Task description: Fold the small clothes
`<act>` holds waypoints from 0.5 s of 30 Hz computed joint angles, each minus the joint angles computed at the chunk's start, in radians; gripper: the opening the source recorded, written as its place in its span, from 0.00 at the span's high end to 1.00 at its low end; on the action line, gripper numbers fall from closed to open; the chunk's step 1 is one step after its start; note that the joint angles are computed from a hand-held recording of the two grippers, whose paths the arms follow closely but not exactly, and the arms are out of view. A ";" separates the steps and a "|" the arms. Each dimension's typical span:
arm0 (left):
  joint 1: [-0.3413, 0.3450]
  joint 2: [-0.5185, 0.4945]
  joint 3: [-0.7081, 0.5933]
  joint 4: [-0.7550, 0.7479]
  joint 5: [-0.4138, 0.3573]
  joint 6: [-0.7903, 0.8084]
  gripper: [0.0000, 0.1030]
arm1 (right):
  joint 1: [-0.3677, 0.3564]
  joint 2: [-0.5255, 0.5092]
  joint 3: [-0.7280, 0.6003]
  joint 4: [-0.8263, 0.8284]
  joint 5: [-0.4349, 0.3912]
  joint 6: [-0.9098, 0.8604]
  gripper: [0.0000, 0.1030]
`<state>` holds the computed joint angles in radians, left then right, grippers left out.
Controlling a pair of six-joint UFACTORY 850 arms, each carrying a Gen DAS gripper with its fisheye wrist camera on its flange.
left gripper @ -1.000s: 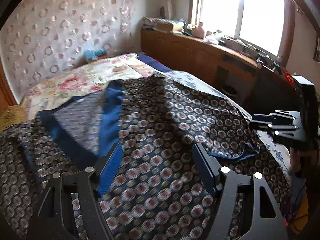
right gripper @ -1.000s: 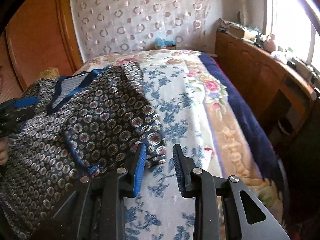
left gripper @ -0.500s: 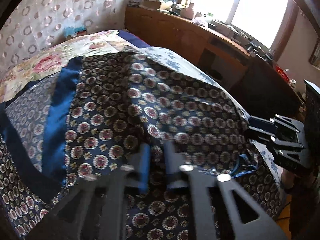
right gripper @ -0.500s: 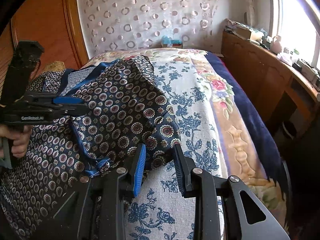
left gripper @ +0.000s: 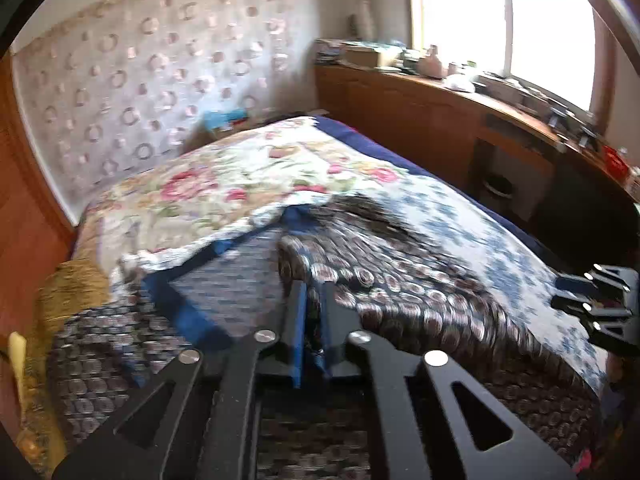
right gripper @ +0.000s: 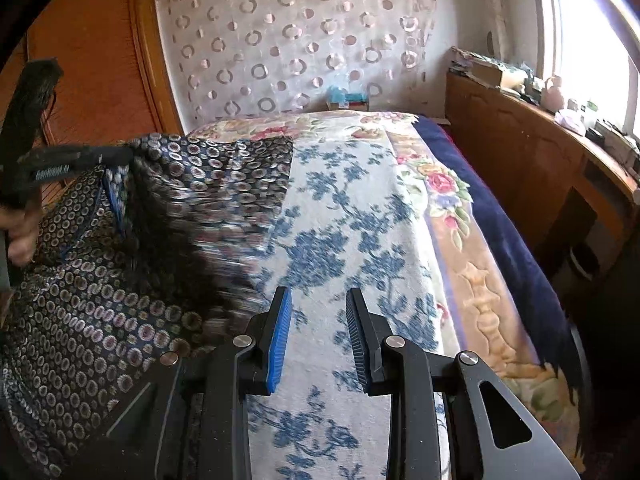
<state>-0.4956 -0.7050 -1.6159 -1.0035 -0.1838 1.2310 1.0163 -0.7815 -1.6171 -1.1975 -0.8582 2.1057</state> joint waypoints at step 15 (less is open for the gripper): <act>0.096 0.047 0.134 -0.653 -0.073 0.655 0.30 | -0.036 -0.091 -0.160 0.015 0.046 -0.162 0.72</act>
<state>-0.3992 -0.6576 -1.4815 -1.6560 -0.2568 1.8857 0.9804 -0.8728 -1.7774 -1.1824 -0.8123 1.9432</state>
